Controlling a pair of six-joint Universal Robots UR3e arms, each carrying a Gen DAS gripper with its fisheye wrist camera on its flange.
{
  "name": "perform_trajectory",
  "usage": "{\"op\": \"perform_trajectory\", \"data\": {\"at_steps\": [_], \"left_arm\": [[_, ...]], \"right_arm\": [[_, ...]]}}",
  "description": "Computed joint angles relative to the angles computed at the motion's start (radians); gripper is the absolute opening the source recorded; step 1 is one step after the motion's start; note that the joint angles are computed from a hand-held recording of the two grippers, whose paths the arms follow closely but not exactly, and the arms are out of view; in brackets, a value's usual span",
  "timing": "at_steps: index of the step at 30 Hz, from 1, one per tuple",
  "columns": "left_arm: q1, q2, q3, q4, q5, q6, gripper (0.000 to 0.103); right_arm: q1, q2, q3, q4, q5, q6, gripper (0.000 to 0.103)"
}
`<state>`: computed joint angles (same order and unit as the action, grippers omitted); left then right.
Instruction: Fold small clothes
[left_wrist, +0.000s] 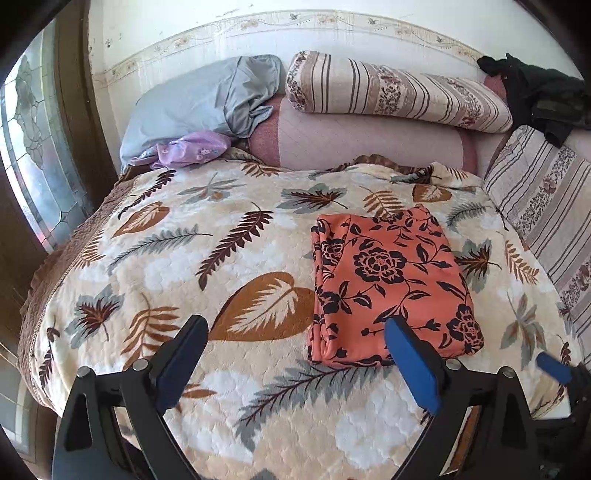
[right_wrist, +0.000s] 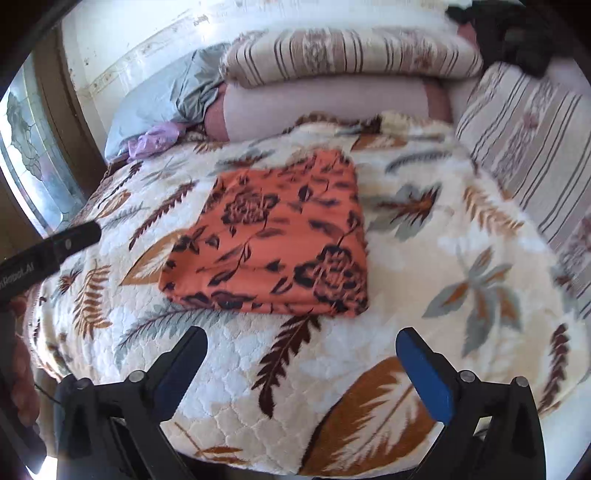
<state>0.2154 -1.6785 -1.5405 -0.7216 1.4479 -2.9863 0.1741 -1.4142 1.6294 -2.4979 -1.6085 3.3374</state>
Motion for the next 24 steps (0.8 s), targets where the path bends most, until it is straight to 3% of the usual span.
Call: {"op": "perform_trajectory", "data": {"at_steps": [5, 24], "left_arm": [[0.013, 0.058, -0.035, -0.006, 0.009, -0.018, 0.096], [-0.02, 0.188, -0.065, -0.047, -0.049, -0.012, 0.096]], "right_arm": [[0.066, -0.007, -0.094, 0.04, -0.193, -0.003, 0.103], [0.128, -0.026, -0.162, 0.082, -0.28, -0.004, 0.103]]}}
